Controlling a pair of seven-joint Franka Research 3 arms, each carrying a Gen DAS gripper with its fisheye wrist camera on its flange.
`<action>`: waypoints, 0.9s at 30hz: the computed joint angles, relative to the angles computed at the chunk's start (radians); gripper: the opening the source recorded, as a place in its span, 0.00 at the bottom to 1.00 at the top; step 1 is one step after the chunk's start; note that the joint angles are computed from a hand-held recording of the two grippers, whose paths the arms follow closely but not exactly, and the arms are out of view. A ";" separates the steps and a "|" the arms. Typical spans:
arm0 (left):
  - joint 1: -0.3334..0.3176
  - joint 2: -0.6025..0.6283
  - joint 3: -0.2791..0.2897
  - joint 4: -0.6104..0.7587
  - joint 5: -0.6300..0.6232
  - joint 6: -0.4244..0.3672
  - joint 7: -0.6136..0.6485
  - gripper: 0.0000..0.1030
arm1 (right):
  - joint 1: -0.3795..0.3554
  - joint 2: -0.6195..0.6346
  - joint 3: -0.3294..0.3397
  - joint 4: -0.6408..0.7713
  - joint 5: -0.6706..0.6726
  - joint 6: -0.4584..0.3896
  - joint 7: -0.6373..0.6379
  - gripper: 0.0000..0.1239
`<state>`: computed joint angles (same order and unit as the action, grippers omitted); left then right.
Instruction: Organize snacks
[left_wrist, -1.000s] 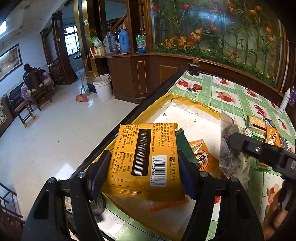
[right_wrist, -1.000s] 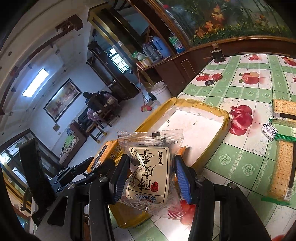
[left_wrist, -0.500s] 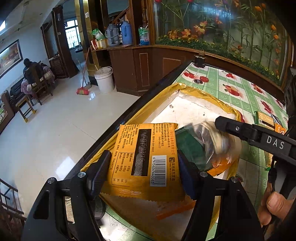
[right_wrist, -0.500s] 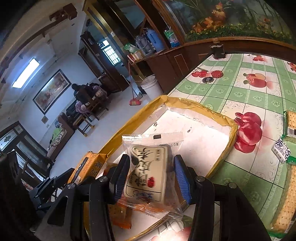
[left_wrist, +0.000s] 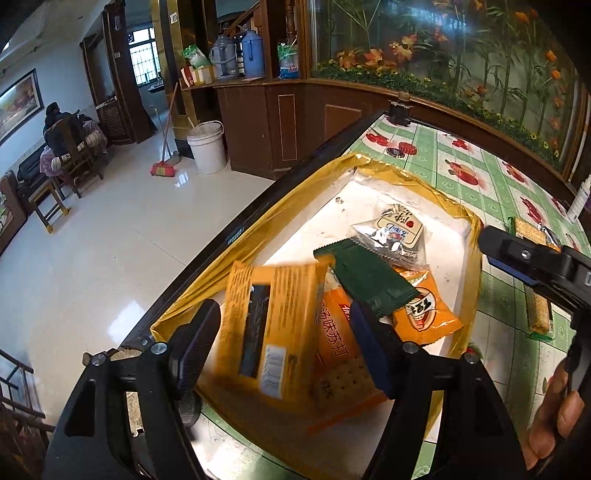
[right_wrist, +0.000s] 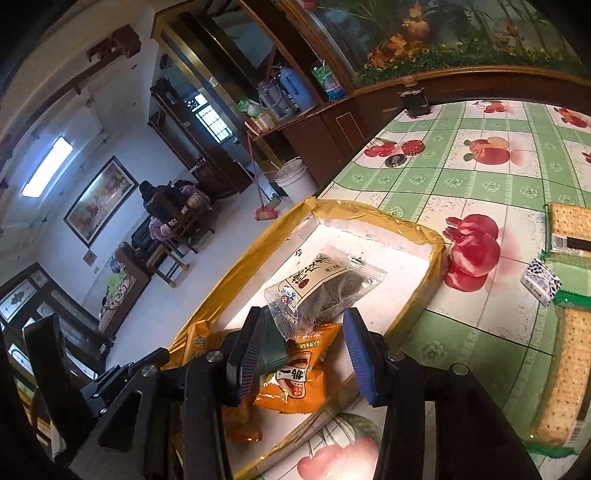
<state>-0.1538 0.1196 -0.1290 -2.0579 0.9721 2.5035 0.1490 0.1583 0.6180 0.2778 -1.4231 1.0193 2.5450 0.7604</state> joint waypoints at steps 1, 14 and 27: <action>-0.003 -0.004 -0.001 0.000 0.005 -0.007 -0.006 0.72 | -0.014 -0.014 0.007 -0.019 0.022 -0.001 -0.006 0.38; -0.037 -0.043 -0.034 0.001 0.069 -0.061 -0.050 0.73 | -0.094 -0.220 -0.063 -0.290 0.285 -0.012 -0.120 0.51; -0.076 -0.004 -0.060 0.067 0.030 -0.016 0.014 0.79 | -0.119 -0.350 -0.189 -0.473 0.460 0.022 -0.203 0.56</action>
